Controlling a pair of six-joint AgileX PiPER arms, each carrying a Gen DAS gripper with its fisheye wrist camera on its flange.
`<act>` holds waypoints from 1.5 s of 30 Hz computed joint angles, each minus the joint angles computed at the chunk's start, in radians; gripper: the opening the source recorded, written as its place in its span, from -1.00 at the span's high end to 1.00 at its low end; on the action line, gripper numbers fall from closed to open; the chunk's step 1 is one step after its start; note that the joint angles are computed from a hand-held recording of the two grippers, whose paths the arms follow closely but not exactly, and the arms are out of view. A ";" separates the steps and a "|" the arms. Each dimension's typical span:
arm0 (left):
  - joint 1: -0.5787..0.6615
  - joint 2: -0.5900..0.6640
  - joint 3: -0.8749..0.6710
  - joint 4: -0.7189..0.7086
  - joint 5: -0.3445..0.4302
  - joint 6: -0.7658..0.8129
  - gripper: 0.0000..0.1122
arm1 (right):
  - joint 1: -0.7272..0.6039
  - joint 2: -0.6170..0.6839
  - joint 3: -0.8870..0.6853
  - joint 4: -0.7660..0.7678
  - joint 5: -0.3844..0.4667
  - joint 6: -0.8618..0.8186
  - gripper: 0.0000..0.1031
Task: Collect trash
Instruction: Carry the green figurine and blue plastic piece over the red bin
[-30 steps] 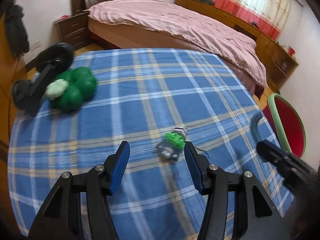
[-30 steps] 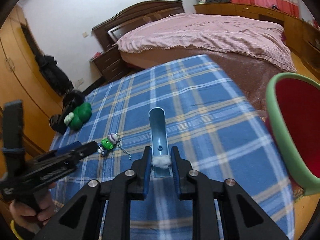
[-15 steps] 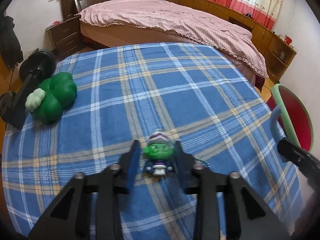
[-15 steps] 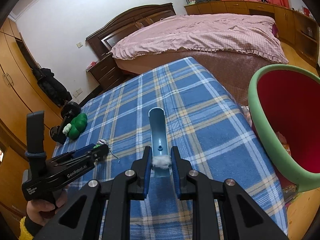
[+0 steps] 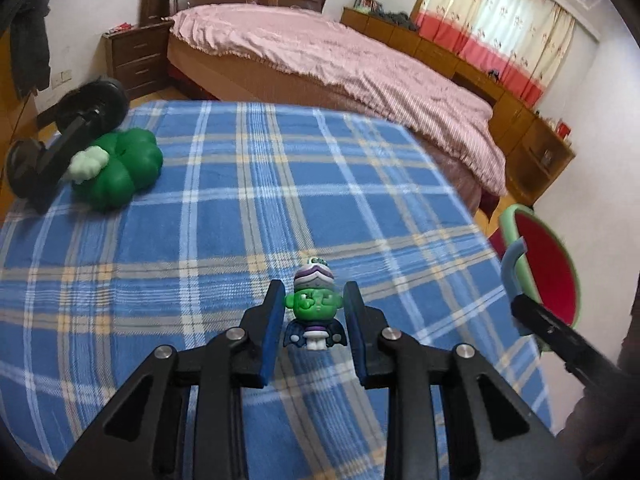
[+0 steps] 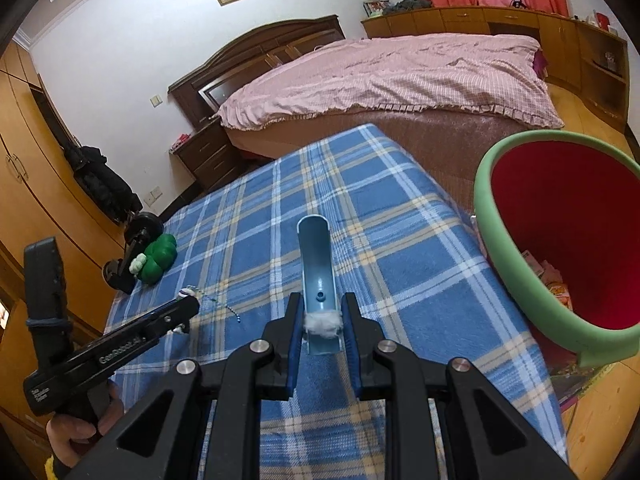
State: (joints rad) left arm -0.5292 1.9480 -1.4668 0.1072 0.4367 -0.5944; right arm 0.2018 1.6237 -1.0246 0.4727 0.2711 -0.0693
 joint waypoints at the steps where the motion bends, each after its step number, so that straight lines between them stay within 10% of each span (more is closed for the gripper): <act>1: -0.005 -0.017 0.014 0.015 -0.012 -0.022 0.47 | 0.003 -0.013 0.009 -0.010 -0.006 0.011 0.59; 26: -0.143 -0.258 0.131 0.378 -0.133 -0.426 0.47 | 0.009 -0.352 0.183 -0.401 -0.070 0.422 0.59; 45: -0.243 -0.082 -0.179 0.354 -0.059 -0.346 0.47 | -0.238 -0.471 0.203 0.015 -0.059 -0.061 0.59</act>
State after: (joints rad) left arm -0.7720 1.8663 -1.6461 0.4613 0.3781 -0.9404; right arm -0.0365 1.1523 -0.8218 0.4880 0.2120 -0.1305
